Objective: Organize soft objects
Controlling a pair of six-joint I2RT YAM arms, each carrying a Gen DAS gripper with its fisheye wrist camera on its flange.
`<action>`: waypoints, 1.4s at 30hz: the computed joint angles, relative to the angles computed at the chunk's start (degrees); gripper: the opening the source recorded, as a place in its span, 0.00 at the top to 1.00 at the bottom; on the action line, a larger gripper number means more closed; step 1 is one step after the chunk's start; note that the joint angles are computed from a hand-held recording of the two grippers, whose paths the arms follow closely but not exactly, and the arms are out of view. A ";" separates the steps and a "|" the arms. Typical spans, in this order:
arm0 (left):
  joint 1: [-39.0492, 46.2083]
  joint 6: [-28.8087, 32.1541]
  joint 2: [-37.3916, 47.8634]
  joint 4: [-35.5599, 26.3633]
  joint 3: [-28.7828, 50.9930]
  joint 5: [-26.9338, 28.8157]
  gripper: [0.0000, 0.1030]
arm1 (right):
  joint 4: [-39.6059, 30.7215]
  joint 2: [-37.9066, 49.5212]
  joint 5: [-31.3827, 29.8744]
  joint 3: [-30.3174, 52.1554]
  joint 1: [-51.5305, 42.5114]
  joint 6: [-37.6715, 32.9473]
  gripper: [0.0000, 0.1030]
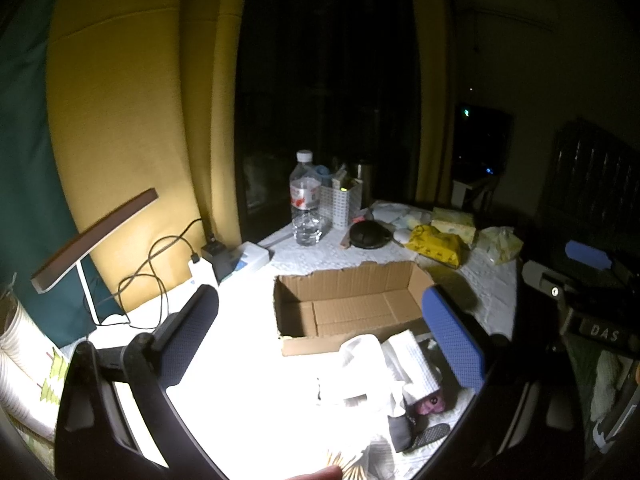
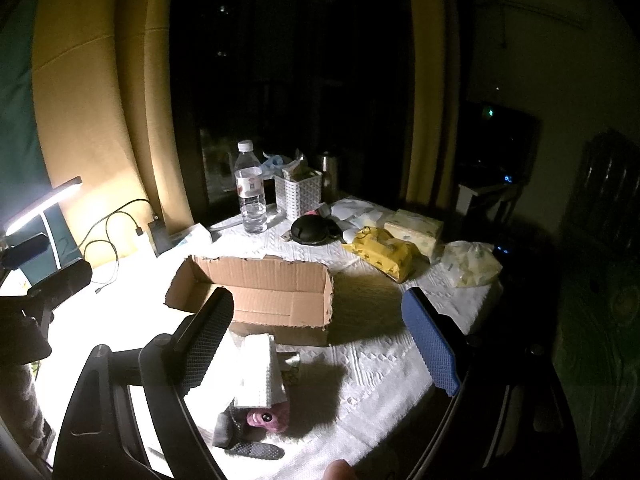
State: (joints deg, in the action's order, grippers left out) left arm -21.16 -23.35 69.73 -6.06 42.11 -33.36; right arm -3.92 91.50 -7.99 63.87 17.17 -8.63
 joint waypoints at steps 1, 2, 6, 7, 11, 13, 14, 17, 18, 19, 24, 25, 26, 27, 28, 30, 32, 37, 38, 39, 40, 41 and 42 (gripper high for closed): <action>-0.06 0.08 0.20 -0.12 0.27 -0.04 0.00 | 0.05 -0.05 0.00 -0.08 0.02 0.05 0.13; -0.06 0.10 0.10 -0.23 0.28 -0.07 0.00 | -0.05 -0.06 -0.05 -0.02 -0.02 0.13 0.13; 0.10 0.28 -0.16 -0.15 0.02 0.20 0.00 | -0.28 -0.07 -0.26 0.18 -0.21 -0.15 0.13; -0.01 0.10 0.05 -0.30 0.27 0.04 0.00 | -0.29 -0.02 -0.21 0.22 -0.22 -0.15 0.13; -0.04 -0.03 -0.08 -0.28 0.11 -0.07 0.00 | -0.07 0.04 -0.15 0.07 -0.10 -0.11 0.13; -0.14 0.01 0.12 -0.25 0.29 -0.18 0.00 | -0.28 0.02 -0.38 0.23 -0.31 -0.21 0.13; -0.16 0.00 0.02 -0.12 0.11 -0.20 0.00 | -0.31 0.06 -0.42 0.28 -0.31 -0.30 0.13; -0.04 0.11 0.07 -0.18 0.18 0.01 0.00 | -0.35 0.17 -0.45 0.40 -0.29 -0.32 0.13; -0.04 0.10 0.08 -0.23 0.18 0.03 0.00 | -0.35 0.20 -0.44 0.44 -0.29 -0.34 0.13; -0.05 0.13 0.09 -0.36 0.33 -0.01 0.00 | -0.41 0.26 -0.48 0.52 -0.30 -0.35 0.13; -0.03 0.13 0.08 -0.23 0.23 -0.01 0.00 | -0.50 0.46 -0.51 0.74 -0.26 -0.43 0.13; -0.04 0.08 0.12 -0.32 0.32 -0.02 0.00 | -0.46 0.55 -0.54 0.75 -0.23 -0.41 0.13; -0.07 0.04 0.14 -0.34 0.34 -0.05 0.00 | -0.76 0.65 -0.69 0.92 -0.26 -0.51 0.13; -0.07 0.04 0.11 -0.31 0.29 -0.04 0.00 | -0.80 0.69 -0.72 0.96 -0.30 -0.56 0.13; -0.09 0.09 0.13 -0.33 0.33 -0.10 0.00 | -0.76 0.76 -0.77 0.99 -0.31 -0.56 0.13; -0.03 0.00 0.06 -0.27 0.17 -0.08 0.00 | -0.72 0.89 -0.78 1.03 -0.30 -0.55 0.13; -0.07 0.02 0.11 -0.21 0.23 -0.11 0.00 | -0.61 1.02 -0.82 1.03 -0.25 -0.56 0.13; 0.36 -0.23 0.07 -0.18 0.16 0.85 0.00 | -2.05 2.29 -2.39 3.45 -2.22 -1.62 0.13; 0.74 -0.47 0.29 -0.15 0.18 1.47 0.00 | -2.51 2.72 -2.71 4.08 -2.53 -1.66 0.13; 1.02 -0.79 0.65 -0.16 0.21 1.82 0.00 | -2.07 2.52 -1.95 3.40 -1.57 -1.15 0.13; 1.39 -0.93 1.34 0.15 0.27 2.27 0.00 | -2.06 2.71 -1.91 3.43 -1.53 -1.11 0.13; 1.49 -1.07 2.16 0.32 0.50 2.44 0.00 | -2.13 2.83 -1.91 3.42 -1.55 -0.99 0.13; 1.61 -1.18 3.24 0.37 0.70 2.62 0.00 | 0.30 4.17 -2.01 2.09 -1.48 -0.78 0.13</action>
